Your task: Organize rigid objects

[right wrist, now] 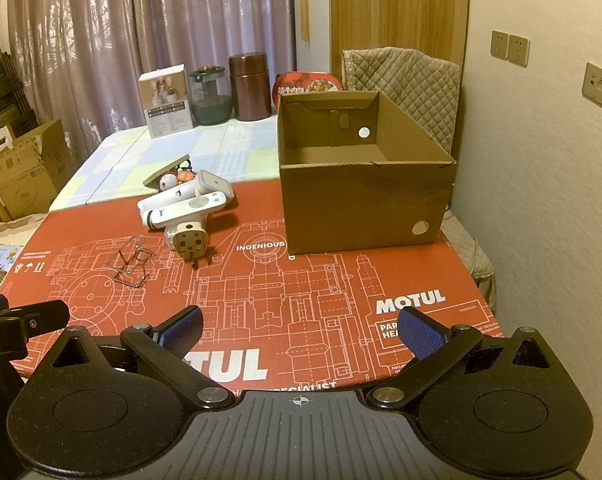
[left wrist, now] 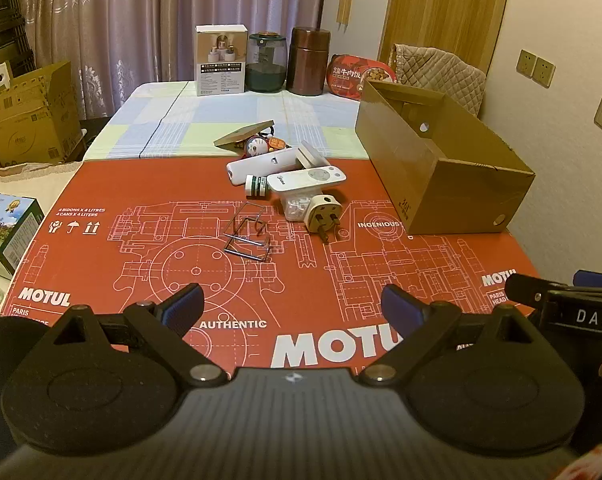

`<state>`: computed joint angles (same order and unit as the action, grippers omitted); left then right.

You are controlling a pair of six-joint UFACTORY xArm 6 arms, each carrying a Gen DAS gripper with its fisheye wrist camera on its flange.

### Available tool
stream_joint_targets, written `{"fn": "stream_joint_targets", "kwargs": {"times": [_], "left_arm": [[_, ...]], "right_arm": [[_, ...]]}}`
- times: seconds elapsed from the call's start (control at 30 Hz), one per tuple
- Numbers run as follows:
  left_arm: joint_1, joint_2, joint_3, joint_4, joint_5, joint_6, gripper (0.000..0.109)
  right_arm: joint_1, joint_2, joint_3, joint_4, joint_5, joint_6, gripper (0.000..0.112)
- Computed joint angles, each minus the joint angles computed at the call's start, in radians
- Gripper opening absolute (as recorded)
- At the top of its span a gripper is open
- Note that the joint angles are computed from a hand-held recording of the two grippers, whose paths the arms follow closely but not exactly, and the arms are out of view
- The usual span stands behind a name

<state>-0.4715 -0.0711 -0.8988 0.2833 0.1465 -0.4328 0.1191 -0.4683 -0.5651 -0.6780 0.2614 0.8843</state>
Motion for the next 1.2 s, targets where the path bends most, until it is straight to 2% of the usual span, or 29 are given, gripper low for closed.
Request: {"fn": "stream_joint_targets", "kwargs": {"times": [0.23,0.33,0.73,0.8,0.93,1.0,1.2], "left_arm": [[-0.012,-0.004,0.006,0.056,0.000,-0.064,0.093],[0.004,0.001,-0.003,-0.034,0.002,0.035,0.093],[-0.007,0.001,-0.003,0.018,0.005,-0.025,0.093],[0.003,0.002,-0.006,-0.038,0.004,0.037,0.093],[0.000,0.005,-0.004,-0.060,-0.001,0.058,0.093],[-0.002,0.009,-0.003,-0.114,-0.006,0.115,0.091],[0.010,0.045,-0.039,-0.168,-0.012,0.207,0.090]], "right_arm": [[0.000,0.000,0.000,-0.002,0.000,0.000,0.101],[0.000,0.001,0.000,0.001,0.000,-0.002,0.101],[0.000,0.003,0.000,0.003,-0.001,-0.006,0.101],[-0.001,0.005,0.000,0.003,-0.004,-0.006,0.101],[-0.002,0.009,0.000,0.002,-0.008,-0.008,0.101],[-0.004,0.015,-0.001,-0.014,-0.018,0.003,0.101],[-0.005,0.054,-0.024,-0.036,-0.044,0.003,0.101]]}}
